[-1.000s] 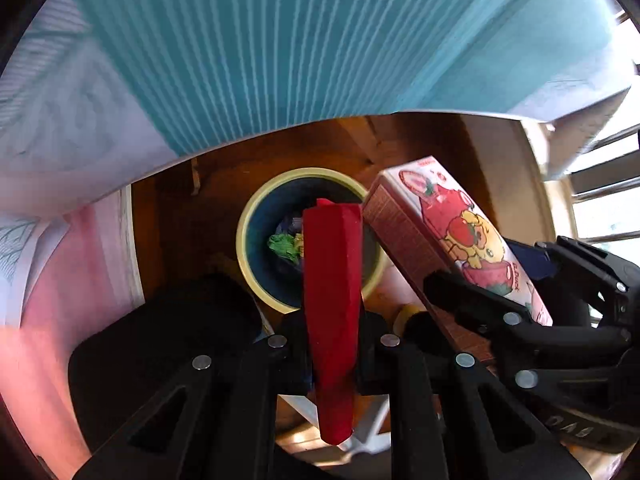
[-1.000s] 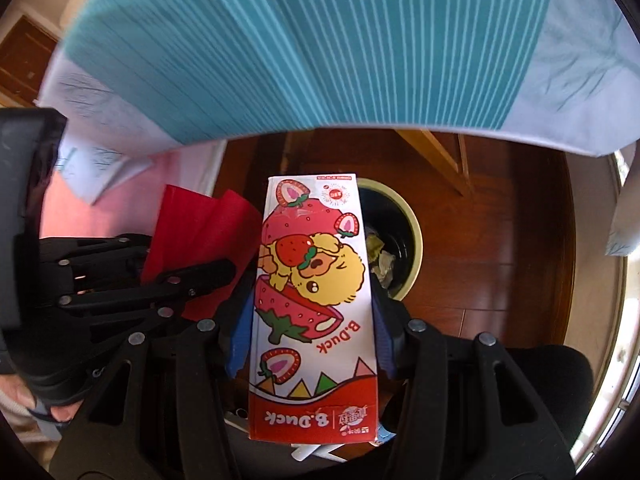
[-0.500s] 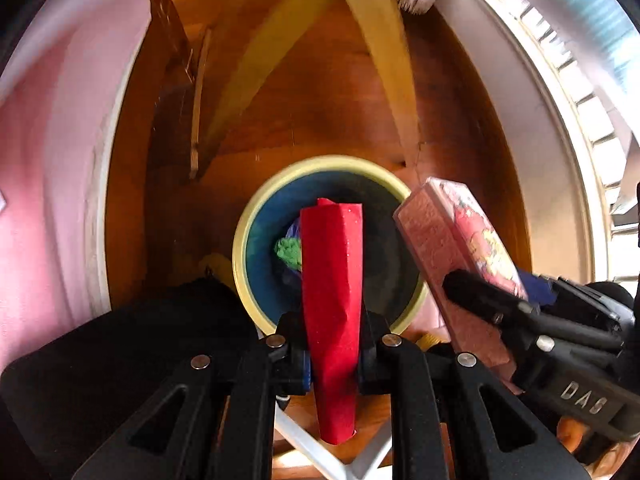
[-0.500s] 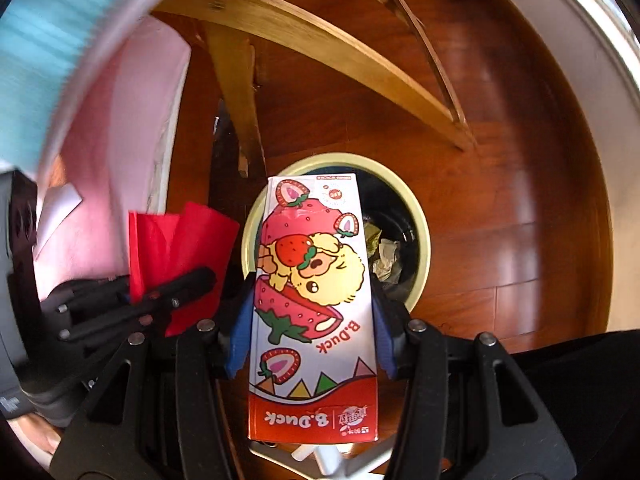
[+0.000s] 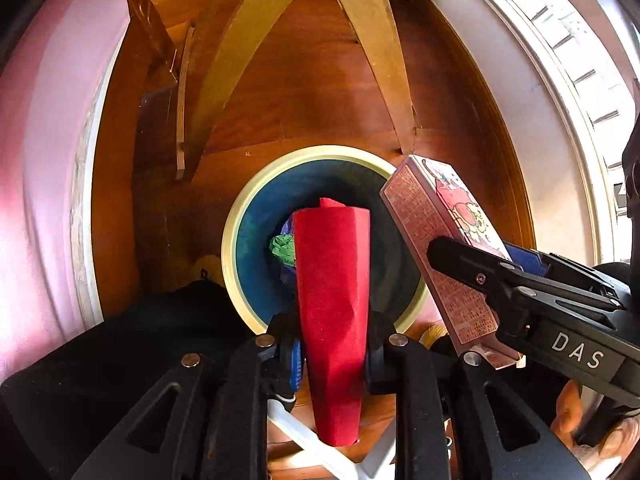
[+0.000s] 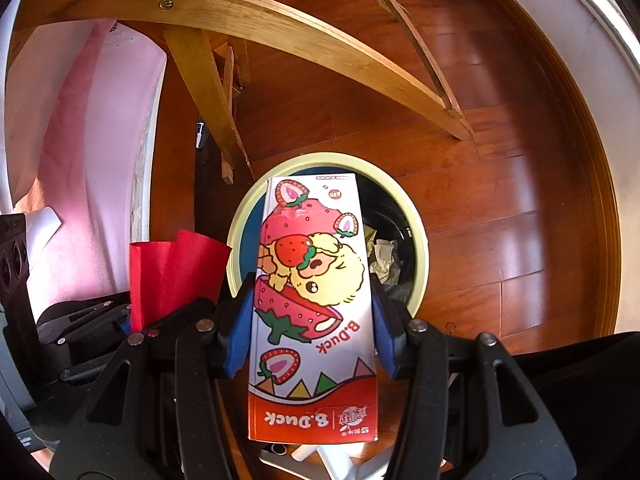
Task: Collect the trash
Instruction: 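Open both tools to drop the red bag and B.Duck box into the bin, then raise both tools from the bin back toward the table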
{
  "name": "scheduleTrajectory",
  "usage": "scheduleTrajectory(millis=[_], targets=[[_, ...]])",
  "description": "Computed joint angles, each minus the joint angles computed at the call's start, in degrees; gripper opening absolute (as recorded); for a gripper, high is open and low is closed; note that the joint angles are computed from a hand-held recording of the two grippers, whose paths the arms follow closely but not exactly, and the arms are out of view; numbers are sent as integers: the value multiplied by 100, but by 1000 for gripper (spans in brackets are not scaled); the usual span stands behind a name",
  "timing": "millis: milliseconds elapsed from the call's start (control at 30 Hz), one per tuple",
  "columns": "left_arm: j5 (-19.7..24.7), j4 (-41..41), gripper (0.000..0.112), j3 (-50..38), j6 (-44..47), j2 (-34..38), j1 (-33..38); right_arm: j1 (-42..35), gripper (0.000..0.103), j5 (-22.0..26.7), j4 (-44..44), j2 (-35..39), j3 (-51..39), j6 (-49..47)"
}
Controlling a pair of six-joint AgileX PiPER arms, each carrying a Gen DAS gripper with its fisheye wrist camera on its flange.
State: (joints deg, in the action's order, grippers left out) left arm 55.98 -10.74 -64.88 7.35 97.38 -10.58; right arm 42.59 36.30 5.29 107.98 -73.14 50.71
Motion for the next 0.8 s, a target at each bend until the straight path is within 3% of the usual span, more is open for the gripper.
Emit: scheduleTrajectory(millis=[167, 233, 300, 433, 800], targets=[[55, 39, 38, -93, -149, 77, 42, -50, 49, -88, 105, 46, 30, -66], [108, -7, 43, -141, -120, 95, 108, -54, 60, -88, 31, 32, 47, -17], [159, -18, 59, -176, -140, 111, 139, -62, 61, -191, 61, 12, 92, -68], [129, 20, 79, -180, -149, 121, 165, -40, 63, -157, -11, 44, 29, -47], [88, 232, 81, -139, -331, -29, 116, 5, 63, -86, -398, -36, 68, 257]])
